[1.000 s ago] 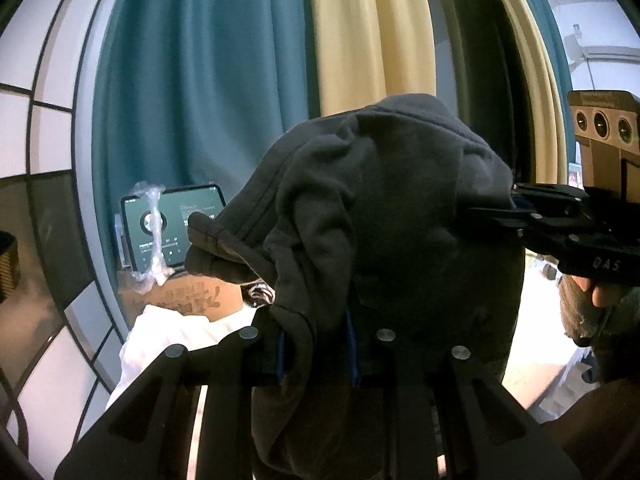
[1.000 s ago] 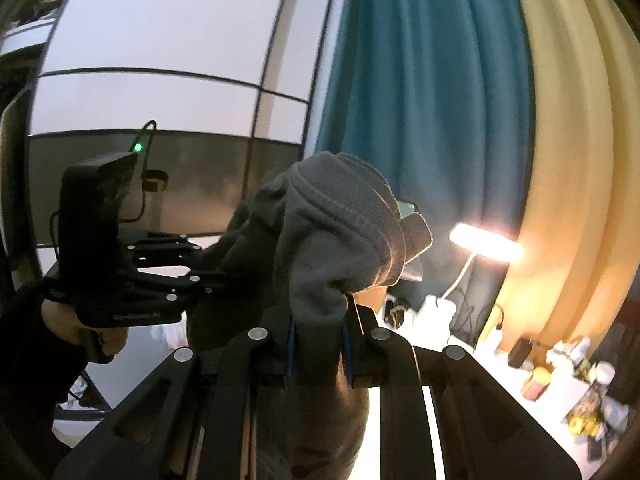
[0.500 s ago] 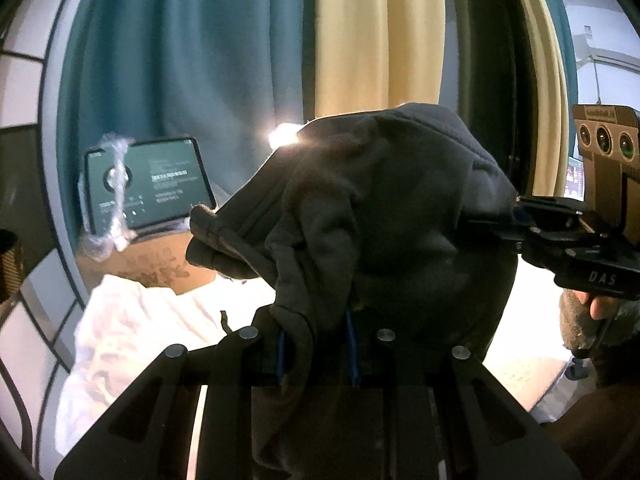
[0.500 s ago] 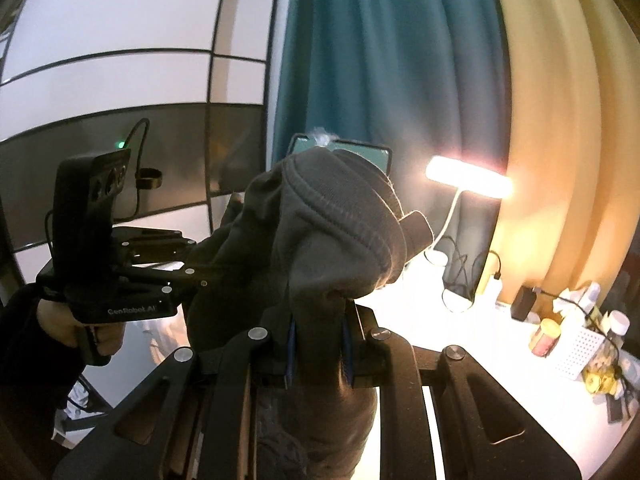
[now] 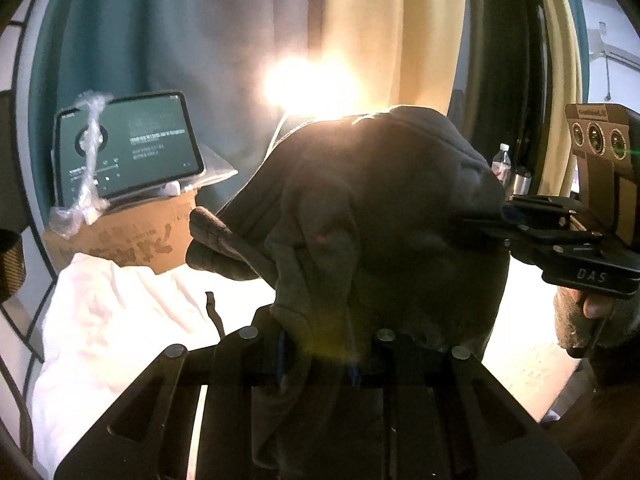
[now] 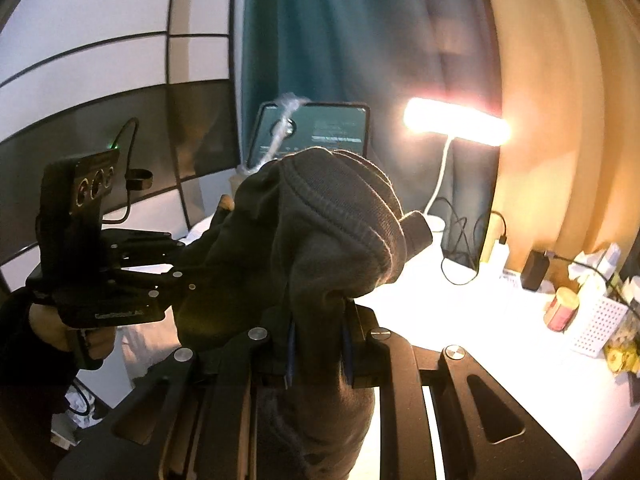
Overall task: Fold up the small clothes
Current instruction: 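Hold the brown shirt raised with both grippers and carry it over the bed, then lower the shirt onto the bedspread and open both grippers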
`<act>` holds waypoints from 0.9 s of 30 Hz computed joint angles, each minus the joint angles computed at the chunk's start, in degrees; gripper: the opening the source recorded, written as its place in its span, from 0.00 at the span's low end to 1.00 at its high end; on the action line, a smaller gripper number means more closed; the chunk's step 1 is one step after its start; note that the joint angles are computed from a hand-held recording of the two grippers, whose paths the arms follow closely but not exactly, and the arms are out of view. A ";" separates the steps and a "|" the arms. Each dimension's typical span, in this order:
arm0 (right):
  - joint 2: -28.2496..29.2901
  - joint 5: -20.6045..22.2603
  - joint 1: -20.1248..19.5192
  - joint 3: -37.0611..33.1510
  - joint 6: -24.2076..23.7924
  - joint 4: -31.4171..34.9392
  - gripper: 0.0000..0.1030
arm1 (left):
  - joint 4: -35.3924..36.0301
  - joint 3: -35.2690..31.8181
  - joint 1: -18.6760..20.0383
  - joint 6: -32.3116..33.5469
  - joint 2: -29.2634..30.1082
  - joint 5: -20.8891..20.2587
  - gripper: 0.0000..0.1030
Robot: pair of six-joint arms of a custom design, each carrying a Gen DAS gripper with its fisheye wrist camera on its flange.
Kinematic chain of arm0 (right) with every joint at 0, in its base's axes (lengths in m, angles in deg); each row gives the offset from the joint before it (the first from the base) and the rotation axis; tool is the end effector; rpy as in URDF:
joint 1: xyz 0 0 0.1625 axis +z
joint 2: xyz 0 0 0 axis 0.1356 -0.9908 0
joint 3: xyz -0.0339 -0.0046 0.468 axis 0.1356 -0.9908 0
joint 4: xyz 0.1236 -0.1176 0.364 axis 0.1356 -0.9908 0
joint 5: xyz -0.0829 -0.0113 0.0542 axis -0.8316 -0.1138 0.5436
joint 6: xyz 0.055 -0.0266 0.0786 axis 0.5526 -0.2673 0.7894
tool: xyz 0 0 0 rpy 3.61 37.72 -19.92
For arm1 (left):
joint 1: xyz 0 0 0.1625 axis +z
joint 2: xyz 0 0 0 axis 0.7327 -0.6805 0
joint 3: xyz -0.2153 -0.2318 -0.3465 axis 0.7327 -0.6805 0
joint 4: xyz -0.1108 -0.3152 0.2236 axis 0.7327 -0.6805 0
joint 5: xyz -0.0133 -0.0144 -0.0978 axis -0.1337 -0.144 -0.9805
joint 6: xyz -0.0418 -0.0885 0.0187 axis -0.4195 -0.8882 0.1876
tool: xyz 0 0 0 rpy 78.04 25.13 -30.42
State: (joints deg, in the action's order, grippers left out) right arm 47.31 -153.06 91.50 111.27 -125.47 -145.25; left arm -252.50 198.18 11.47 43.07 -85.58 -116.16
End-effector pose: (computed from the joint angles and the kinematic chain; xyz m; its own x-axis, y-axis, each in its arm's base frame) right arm 0.2609 -0.6933 0.0951 -0.3786 -0.8977 0.2253 -0.9088 0.3145 -0.2742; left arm -0.1198 -0.5908 0.1369 -0.7691 -0.0264 -0.6386 0.5615 0.4496 -0.6947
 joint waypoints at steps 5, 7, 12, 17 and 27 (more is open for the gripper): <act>2.51 -1.28 -0.44 -3.18 1.30 1.34 0.19 | 3.88 -2.02 1.96 -1.27 0.05 -1.37 0.20; 3.53 -1.85 -0.57 -4.55 1.60 2.16 0.19 | 5.75 -2.86 2.82 -1.91 0.07 -2.09 0.20; 6.79 -3.85 -0.95 -8.50 2.15 3.58 0.19 | 10.72 -5.23 4.99 -2.77 0.09 -3.63 0.20; 10.09 -5.18 -1.47 -12.97 3.32 5.76 0.19 | 15.80 -8.04 7.25 -3.76 0.21 -4.90 0.20; 17.07 -8.43 -2.82 -21.80 5.68 11.43 0.19 | 25.46 -12.68 11.62 -7.88 1.08 -6.66 0.20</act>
State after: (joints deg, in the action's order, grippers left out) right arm 64.38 -161.49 88.68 89.47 -119.79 -133.82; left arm -227.04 185.51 23.10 35.19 -84.50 -122.83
